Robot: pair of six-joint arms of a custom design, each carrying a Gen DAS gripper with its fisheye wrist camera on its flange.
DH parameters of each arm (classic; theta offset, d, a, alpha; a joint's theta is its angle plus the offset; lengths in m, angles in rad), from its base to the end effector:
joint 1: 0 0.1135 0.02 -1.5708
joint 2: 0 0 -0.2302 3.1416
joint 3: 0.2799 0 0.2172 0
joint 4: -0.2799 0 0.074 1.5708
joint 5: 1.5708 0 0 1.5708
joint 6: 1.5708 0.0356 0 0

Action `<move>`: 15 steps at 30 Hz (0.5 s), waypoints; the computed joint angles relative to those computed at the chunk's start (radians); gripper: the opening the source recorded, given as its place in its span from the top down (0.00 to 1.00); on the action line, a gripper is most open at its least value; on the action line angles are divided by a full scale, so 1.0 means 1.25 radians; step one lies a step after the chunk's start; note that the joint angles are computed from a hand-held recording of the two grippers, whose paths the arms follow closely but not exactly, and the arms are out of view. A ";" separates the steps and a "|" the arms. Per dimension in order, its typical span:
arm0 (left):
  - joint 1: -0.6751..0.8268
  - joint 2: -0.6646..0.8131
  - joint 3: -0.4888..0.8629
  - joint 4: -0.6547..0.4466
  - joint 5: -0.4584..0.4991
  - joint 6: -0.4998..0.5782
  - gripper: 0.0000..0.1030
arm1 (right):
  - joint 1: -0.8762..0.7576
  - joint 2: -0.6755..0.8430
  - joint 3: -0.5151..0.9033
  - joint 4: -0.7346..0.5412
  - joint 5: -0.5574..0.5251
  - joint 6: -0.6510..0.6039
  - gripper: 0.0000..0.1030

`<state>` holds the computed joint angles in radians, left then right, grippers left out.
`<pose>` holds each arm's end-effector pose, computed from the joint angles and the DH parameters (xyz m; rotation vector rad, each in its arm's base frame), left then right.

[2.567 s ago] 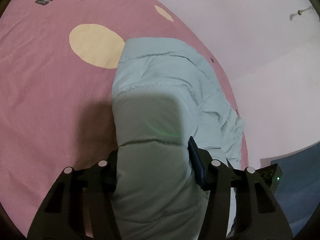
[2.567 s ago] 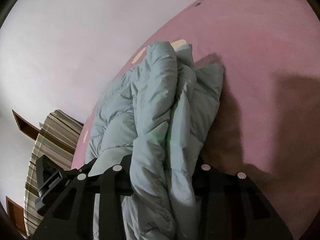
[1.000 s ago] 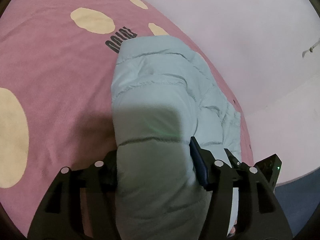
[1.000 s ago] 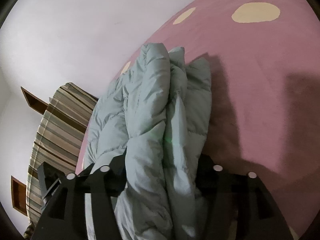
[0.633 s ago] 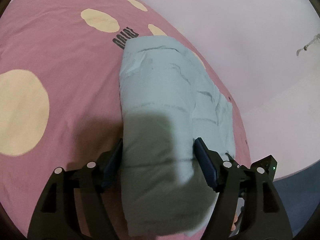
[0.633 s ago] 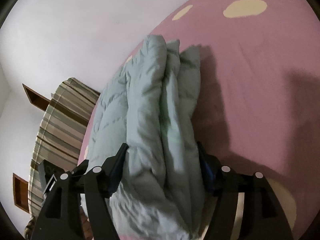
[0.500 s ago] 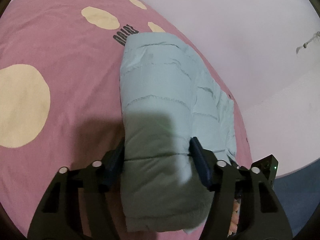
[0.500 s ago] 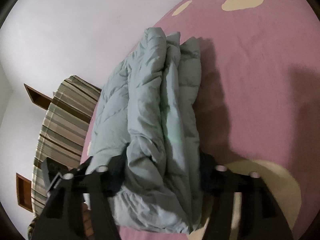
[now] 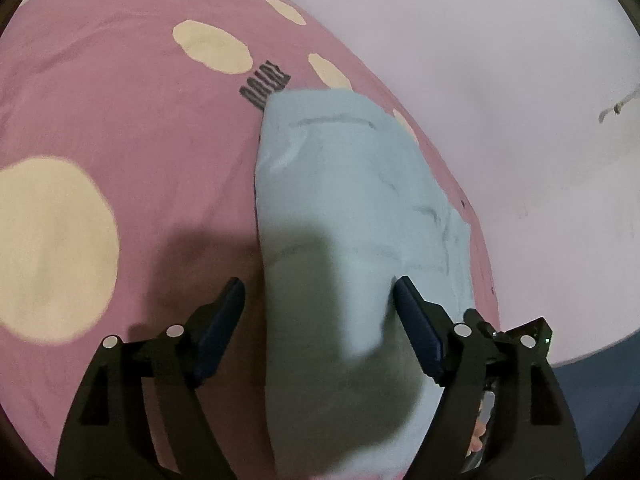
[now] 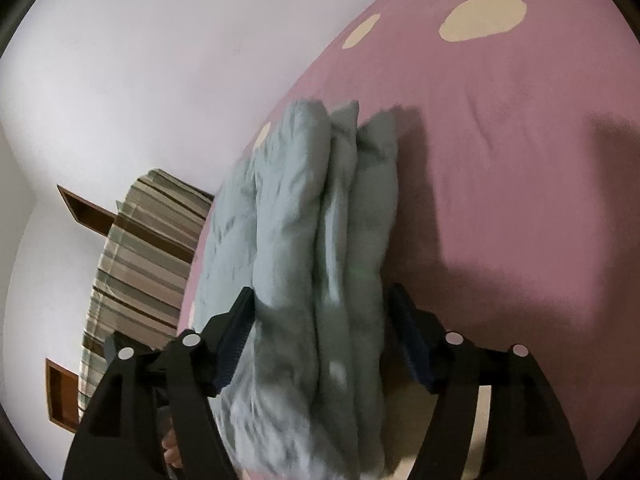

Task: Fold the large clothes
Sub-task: 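Open both grippers and release the folded jacket onto the bedspread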

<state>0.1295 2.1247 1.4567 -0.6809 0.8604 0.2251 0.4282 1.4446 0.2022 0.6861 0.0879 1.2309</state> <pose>0.3640 0.0202 0.1323 0.2534 2.5543 -1.1075 0.1906 0.0836 0.1058 0.9319 2.0547 0.8576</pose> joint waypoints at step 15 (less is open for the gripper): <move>-0.100 0.175 0.240 0.025 -0.090 -0.142 0.25 | -0.261 0.252 0.175 0.053 -0.207 -0.060 0.64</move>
<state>0.0048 2.3434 1.7571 -0.6503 0.7485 0.0482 0.1014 1.7590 0.4204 0.7520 -0.1712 1.1563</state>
